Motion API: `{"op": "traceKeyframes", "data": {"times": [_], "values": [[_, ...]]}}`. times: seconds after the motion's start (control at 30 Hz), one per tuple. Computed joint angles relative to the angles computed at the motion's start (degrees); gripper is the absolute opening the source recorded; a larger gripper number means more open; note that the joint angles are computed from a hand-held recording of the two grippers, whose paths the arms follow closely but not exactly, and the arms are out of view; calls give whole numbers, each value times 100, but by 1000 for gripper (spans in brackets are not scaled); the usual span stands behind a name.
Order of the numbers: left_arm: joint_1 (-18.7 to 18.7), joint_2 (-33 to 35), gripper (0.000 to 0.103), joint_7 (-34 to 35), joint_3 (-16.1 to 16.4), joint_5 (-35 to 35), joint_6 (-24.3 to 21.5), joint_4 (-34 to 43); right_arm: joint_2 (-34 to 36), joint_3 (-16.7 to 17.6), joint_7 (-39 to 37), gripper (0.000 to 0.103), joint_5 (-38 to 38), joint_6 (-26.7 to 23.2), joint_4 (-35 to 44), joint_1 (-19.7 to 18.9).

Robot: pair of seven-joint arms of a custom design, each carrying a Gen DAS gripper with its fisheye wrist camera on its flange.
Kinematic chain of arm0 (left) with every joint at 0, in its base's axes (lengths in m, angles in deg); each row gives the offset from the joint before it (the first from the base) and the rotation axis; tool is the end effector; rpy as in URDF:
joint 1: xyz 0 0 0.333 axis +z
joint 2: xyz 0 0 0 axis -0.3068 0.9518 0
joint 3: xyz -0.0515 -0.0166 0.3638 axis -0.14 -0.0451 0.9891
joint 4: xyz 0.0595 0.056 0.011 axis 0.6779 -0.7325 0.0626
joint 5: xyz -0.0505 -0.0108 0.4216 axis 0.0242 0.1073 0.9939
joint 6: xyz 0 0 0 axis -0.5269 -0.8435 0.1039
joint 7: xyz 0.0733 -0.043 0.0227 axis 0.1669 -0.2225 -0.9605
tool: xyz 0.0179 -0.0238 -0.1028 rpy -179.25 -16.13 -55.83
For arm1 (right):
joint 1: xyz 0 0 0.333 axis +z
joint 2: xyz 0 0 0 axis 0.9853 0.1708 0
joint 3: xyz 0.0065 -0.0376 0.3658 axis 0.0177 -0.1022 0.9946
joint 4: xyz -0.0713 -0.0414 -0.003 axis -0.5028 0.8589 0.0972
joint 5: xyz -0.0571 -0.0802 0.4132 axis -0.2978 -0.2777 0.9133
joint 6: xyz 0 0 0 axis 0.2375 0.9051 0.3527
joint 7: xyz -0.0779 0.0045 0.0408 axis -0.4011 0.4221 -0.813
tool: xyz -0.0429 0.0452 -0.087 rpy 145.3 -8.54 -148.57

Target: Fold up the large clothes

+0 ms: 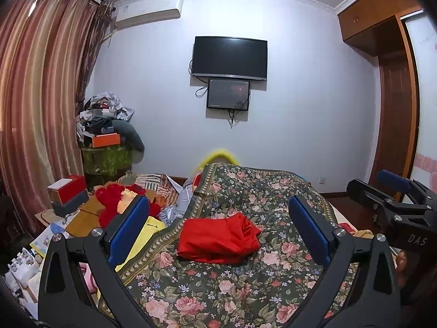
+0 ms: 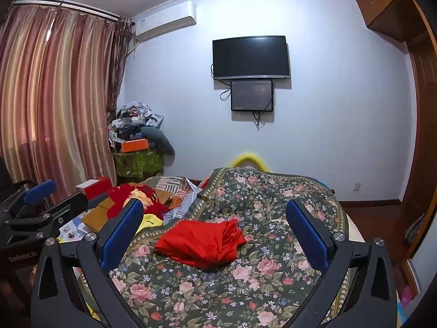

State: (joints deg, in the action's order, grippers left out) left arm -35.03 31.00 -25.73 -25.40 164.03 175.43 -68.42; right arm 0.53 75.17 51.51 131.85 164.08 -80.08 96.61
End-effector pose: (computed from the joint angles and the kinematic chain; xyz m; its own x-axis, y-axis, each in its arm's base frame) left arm 0.6680 -0.3163 0.6004 -0.4239 -0.9034 0.0649 -0.2400 0.0429 -0.9698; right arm 0.6069 0.1057 0.6302 -0.0964 -0.9946 -0.0376 -0.2432 0.0602 -0.9681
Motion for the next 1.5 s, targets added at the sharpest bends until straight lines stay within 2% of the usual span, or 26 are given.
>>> {"op": "traceKeyframes", "data": {"times": [0.1,0.3,0.43,0.57,0.6,0.63,0.73,0.77,0.87,0.93,1.0,1.03,1.07,1.13,1.17,1.27,1.37,1.4,1.43,1.5], "values": [[-25,-7,102,298,21,-295,-4,-74,-8,5,-139,103,147,-24,45,-5],[-249,-30,102,612,297,-690,54,-165,-6,18,-177,103,191,-47,68,-30],[-482,-35,102,736,604,-908,144,-203,14,31,-203,103,230,-5,92,-29],[-640,-41,103,982,793,-1199,186,-269,2,39,-221,103,272,1,88,-30],[-586,-50,102,1129,715,-1316,168,-303,-8,40,-228,103,275,0,81,-31],[-688,-53,102,1102,837,-1348,182,-312,-15,41,-254,103,295,5,83,-32],[-550,-75,102,1464,655,-1638,196,-401,10,46,-261,103,315,14,109,-31],[-370,-77,102,1674,422,-1772,157,-426,-7,50,-277,103,337,16,104,-33],[-293,-86,102,1948,319,-2016,168,-483,-10,44,-163,103,238,27,76,-30],[-158,-89,102,2184,139,-2186,135,-522,-10,44,-152,103,249,53,82,-23],[360,-79,102,2694,-544,-2447,27,-591,-3,46,-174,103,293,77,105,-22],[505,-80,102,3040,-749,-2711,-7,-652,-3,48,-169,103,302,85,108,-22],[512,-84,103,2984,-754,-2642,-23,-645,-13,48,-141,103,290,87,97,-23],[163,-113,103,2892,-315,-2665,57,-659,-35,48,-130,103,302,83,90,-24],[125,-120,103,2964,-272,-2746,79,-683,-36,49,-121,103,299,93,90,-22],[403,-117,102,3329,-644,-3007,58,-759,-25,49,-178,103,342,118,115,-21],[400,-126,103,3535,-655,-3222,82,-809,-37,57,-213,103,393,136,126,-24],[476,-121,103,3636,-751,-3299,86,-826,-39,58,-237,103,417,123,131,-29],[669,-116,103,3778,-993,-3376,87,-860,-33,61,-251,103,441,137,141,-29],[761,-111,103,3947,-1127,-3531,60,-884,-10,73,-302,103,503,168,185,-29]]}}
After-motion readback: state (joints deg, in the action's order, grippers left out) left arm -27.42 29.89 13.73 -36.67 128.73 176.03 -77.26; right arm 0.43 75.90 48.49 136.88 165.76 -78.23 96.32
